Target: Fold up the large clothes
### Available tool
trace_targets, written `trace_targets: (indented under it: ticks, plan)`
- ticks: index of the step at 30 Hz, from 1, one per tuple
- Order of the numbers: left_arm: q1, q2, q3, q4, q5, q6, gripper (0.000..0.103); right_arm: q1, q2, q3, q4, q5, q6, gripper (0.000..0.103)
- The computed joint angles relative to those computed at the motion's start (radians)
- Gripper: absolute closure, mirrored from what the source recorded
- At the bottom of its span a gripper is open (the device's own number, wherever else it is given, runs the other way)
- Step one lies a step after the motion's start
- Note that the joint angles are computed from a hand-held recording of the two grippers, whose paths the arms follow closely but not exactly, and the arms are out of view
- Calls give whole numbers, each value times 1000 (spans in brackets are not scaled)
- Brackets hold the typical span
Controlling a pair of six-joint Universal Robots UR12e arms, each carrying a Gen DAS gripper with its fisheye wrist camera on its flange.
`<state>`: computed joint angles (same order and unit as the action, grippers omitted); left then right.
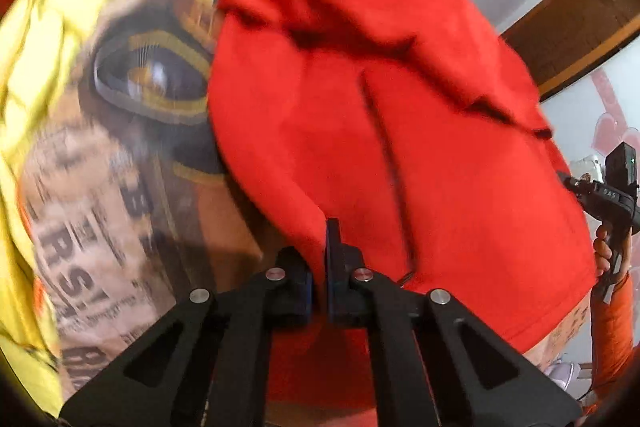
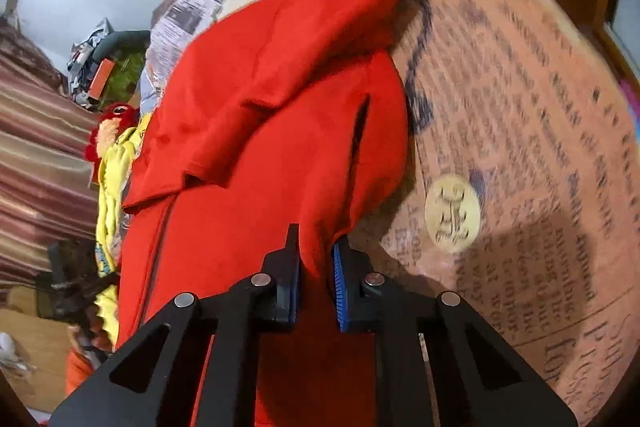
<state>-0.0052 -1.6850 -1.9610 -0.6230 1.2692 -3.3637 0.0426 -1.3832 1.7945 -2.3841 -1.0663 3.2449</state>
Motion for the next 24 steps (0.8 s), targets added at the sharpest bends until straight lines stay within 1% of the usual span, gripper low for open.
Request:
trace_targets:
  ticks: [3, 6, 7, 11, 13, 15, 17, 19, 21, 24]
  plan:
    - [6, 14, 7, 72, -22, -20, 100, 2, -11, 3, -69, 3, 2, 91]
    - [14, 19, 26, 129, -42, -48, 100, -5, -11, -9, -119, 41, 16, 91]
    - [25, 21, 34, 144, -53, -50, 100, -4, -8, -18, -123, 48, 11, 91]
    - [46, 12, 63, 214, -75, -76, 100, 13, 14, -62, -163, 29, -8, 91]
    - [46, -9, 95, 242, -52, -91, 100, 18, 29, -81, -183, 24, -1, 91]
    - [48, -36, 130, 249, -32, -108, 100, 17, 51, -108, -197, 25, 18, 92]
    - [50, -75, 173, 246, -4, -122, 100, 16, 81, -143, -208, 21, 41, 92]
    - [44, -109, 211, 232, 39, -140, 100, 18, 110, -176, -209, 5, 52, 92]
    - [43, -137, 235, 228, 63, -151, 100, 23, 150, -220, -207, -16, 67, 92]
    - [38, -198, 289, 201, 99, -167, 100, 24, 201, -265, -225, -26, 131, 92]
